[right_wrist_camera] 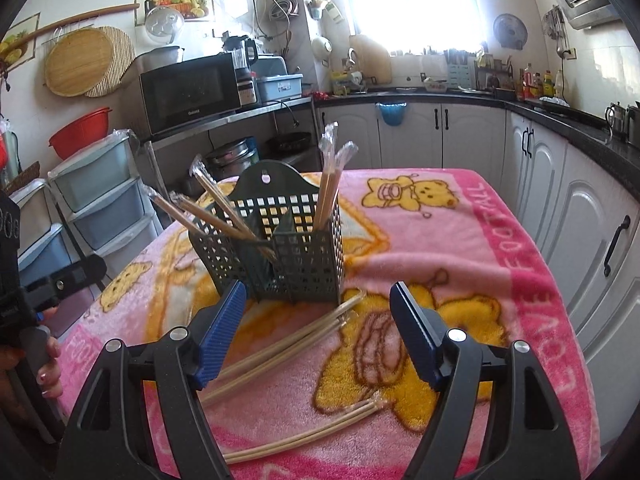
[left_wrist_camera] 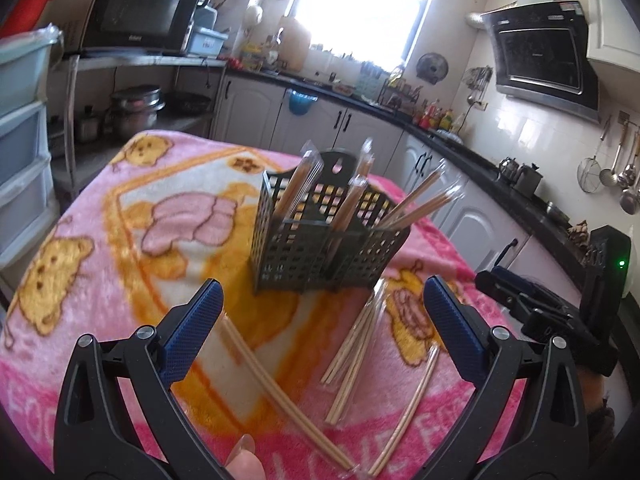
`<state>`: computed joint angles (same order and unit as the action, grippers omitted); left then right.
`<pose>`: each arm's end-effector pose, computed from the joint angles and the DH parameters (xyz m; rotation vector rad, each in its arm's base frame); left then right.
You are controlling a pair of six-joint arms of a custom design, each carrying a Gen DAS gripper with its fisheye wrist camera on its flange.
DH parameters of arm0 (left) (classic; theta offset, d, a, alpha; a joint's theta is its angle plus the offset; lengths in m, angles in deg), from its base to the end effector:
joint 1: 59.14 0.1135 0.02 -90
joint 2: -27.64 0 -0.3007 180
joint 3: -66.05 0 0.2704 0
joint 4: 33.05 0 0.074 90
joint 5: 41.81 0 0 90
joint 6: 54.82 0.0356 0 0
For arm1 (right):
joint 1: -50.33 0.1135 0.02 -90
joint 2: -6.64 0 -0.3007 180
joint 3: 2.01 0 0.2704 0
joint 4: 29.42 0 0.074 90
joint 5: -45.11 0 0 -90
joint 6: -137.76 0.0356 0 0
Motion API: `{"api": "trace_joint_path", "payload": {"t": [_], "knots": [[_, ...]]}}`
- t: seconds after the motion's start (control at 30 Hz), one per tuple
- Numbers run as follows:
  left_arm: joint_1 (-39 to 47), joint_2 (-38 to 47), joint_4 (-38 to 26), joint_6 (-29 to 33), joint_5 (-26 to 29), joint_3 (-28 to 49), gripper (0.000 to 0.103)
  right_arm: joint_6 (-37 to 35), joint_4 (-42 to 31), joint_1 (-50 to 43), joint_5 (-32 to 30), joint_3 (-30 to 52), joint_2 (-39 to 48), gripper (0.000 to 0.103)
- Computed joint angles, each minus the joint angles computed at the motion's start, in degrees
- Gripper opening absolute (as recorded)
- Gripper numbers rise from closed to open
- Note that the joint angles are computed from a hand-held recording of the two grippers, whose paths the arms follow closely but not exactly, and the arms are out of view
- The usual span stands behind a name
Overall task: Organize utensils
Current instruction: 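Withdraw both open tools back toward the chopsticks on the blanket, then lower both tools onto wrapped chopsticks and close each on one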
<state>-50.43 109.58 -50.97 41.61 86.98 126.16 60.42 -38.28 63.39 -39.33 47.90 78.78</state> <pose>0.3069 0.0245 0.2456 0.3084 2.1309 -0.6101 0.2655 0.0581 0.2409 0.0506 2.1144 0.1657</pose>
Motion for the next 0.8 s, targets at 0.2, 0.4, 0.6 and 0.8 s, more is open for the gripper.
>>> {"api": "trace_joint_path", "payload": {"t": [0.2,0.4,0.6,0.8], "knots": [[-0.40,3.57,-0.19,1.47,-1.56,0.28,0.093,0.37,1.20,-0.49,-0.75,-0.80,1.92,0.072],[-1.69,7.56,-0.30,2.63,-4.32,0.78,0.093,0.69,1.48,-1.72,-1.91,0.08,5.62,0.072],[-2.33,12.01,-0.15,3.30,-6.65,2.31,0.093,-0.63,1.33,-3.02,-2.34,1.95,9.61,0.067],[-2.53,17.55,-2.55,3.76,-6.74,5.91,0.093,-1.90,1.02,-5.68,-4.31,5.14,15.30,0.056]]}}
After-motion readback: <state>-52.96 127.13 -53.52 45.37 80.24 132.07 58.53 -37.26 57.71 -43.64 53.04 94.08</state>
